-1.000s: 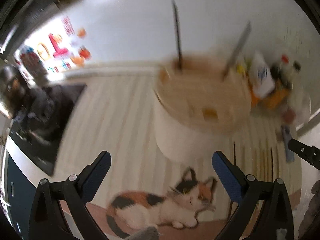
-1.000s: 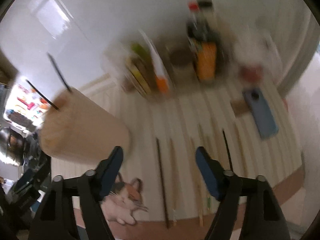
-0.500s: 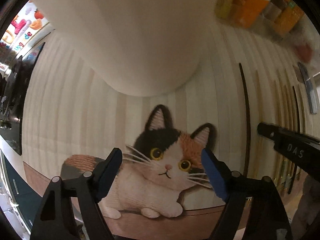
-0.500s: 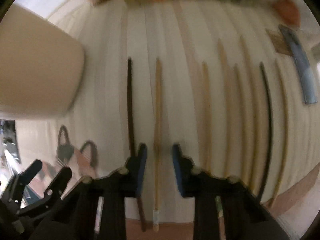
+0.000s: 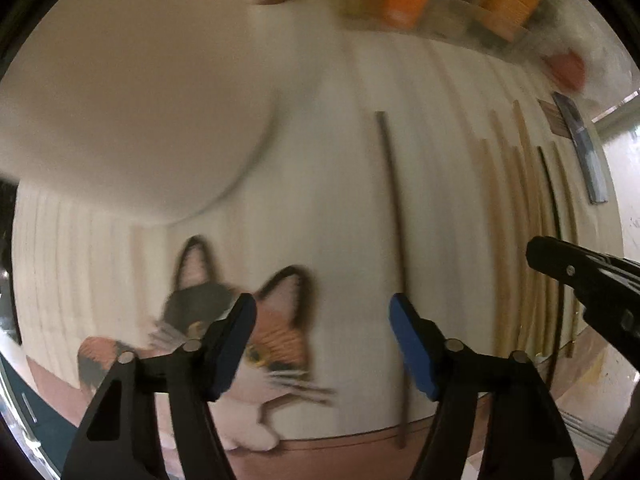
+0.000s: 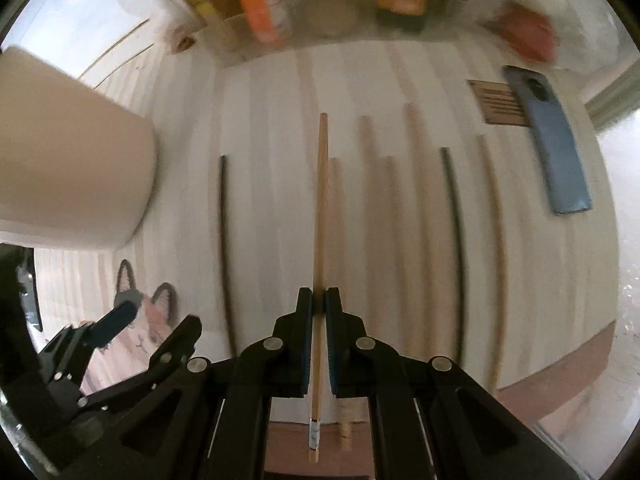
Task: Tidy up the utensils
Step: 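Grasp another dark chopstick with the left tool while the right tool grasps a light chopstick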
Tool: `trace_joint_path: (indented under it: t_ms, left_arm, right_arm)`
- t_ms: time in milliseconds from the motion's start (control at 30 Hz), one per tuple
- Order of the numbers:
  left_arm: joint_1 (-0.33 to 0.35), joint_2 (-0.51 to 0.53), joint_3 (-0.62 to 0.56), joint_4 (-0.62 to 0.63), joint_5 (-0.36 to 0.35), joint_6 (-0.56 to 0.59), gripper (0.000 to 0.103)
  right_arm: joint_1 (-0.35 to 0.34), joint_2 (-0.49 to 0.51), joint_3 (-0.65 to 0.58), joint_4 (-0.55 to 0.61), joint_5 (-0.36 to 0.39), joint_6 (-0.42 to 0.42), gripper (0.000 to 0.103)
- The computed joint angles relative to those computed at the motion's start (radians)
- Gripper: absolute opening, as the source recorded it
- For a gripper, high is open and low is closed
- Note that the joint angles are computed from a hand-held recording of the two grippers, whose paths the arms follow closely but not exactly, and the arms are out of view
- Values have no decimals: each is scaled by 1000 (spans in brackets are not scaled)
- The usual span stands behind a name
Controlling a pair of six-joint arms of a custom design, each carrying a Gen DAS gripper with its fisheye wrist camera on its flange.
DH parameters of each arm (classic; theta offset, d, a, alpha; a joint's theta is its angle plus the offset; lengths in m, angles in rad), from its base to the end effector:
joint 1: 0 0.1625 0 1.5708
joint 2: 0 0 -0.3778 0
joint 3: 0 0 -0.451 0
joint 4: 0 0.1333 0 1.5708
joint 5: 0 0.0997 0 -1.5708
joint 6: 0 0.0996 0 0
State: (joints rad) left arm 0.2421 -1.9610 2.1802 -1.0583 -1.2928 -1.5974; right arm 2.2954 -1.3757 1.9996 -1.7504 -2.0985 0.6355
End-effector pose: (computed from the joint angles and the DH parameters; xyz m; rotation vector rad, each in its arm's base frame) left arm -0.2592 -0.2295 0.2760 -0.1921 2.3727 -0.2327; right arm 0.3886 -0.3135 0.1491 0.2596 -2.4519 -0.0141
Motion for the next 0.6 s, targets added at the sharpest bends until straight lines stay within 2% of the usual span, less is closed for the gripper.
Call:
trace_joint_path:
  t_ms: [100,267,500,533,600]
  left_arm:
    - [30,64,-7,-60,6,56,59]
    - [62,149,-31,-93,22,108,58]
    - [90,280,-91,-112,46,125,57]
    - [93,286,-95,-121,48,132,54]
    - [108,285,-92,-162,53,162,25]
  right_arm:
    - [-17,-32,-2,58,-34,23,7]
    - [-48,-107,24,144,-100,68,7]
    - [-84,-166,53,172,-143,75,7]
    - [-88,-182,66,171,-143,73,7]
    - [-92,-196,75,171,-144,72,7]
